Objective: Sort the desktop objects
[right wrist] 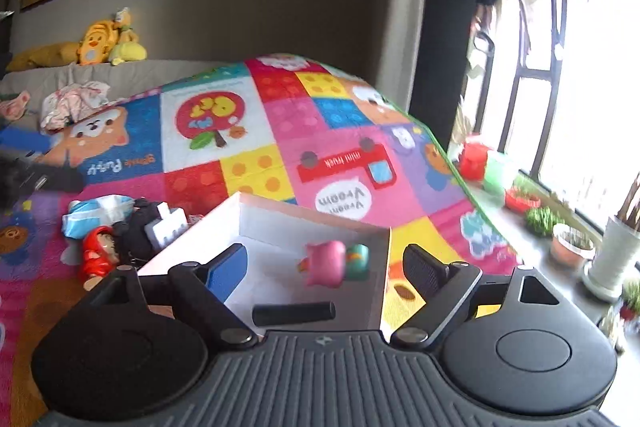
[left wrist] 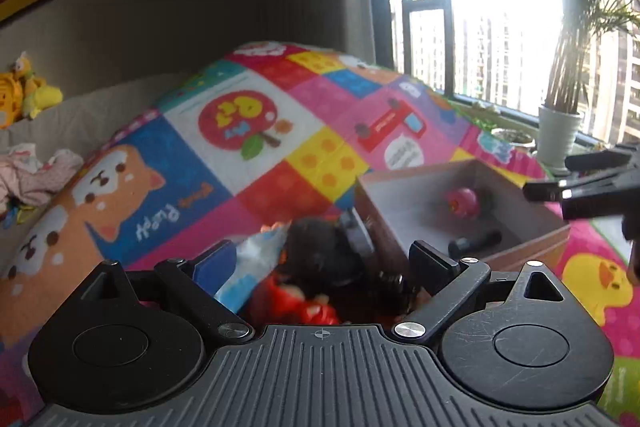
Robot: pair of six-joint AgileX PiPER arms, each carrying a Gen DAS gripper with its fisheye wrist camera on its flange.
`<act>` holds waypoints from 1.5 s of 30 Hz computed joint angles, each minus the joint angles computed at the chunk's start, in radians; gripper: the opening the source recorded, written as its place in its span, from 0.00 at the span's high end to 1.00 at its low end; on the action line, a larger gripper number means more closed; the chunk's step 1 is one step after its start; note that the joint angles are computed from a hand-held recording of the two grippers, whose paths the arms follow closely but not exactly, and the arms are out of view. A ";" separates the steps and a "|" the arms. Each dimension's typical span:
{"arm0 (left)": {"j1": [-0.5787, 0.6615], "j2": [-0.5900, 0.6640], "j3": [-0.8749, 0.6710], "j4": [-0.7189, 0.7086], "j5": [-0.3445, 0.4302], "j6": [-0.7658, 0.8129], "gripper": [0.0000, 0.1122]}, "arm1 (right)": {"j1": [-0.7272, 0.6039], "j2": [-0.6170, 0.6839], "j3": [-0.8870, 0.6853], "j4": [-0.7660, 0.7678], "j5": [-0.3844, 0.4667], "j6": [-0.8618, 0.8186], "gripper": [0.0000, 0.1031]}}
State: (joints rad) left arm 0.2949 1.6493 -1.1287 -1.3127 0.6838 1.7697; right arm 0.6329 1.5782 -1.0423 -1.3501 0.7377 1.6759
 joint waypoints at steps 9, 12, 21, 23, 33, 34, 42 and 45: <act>0.155 0.074 0.052 0.052 0.051 0.050 0.13 | -0.198 0.216 -0.214 0.351 -0.216 -0.294 0.03; 0.177 0.086 0.037 0.059 0.079 0.039 0.12 | -0.179 0.280 -0.280 0.309 -0.202 -0.366 0.03; 0.175 0.096 0.070 -0.036 0.015 0.076 0.11 | -0.042 0.290 -0.473 0.222 -0.123 -0.432 0.20; 0.178 0.115 0.055 -0.017 0.034 0.032 0.11 | -0.021 0.346 -0.603 0.392 -0.129 -0.608 0.34; 0.222 0.120 0.085 -0.068 0.087 0.078 0.11 | 0.027 0.749 -1.190 0.688 0.160 -0.971 0.75; 0.225 0.121 0.084 -0.067 0.093 0.077 0.11 | 0.042 0.733 -1.151 0.647 0.150 -0.956 0.77; 0.231 0.120 0.088 -0.085 0.098 0.083 0.11 | 0.105 0.319 -0.624 0.515 -0.056 -0.674 0.84; 0.217 0.107 0.105 -0.099 0.076 0.116 0.11 | 0.112 0.106 -0.378 0.506 -0.157 -0.553 0.84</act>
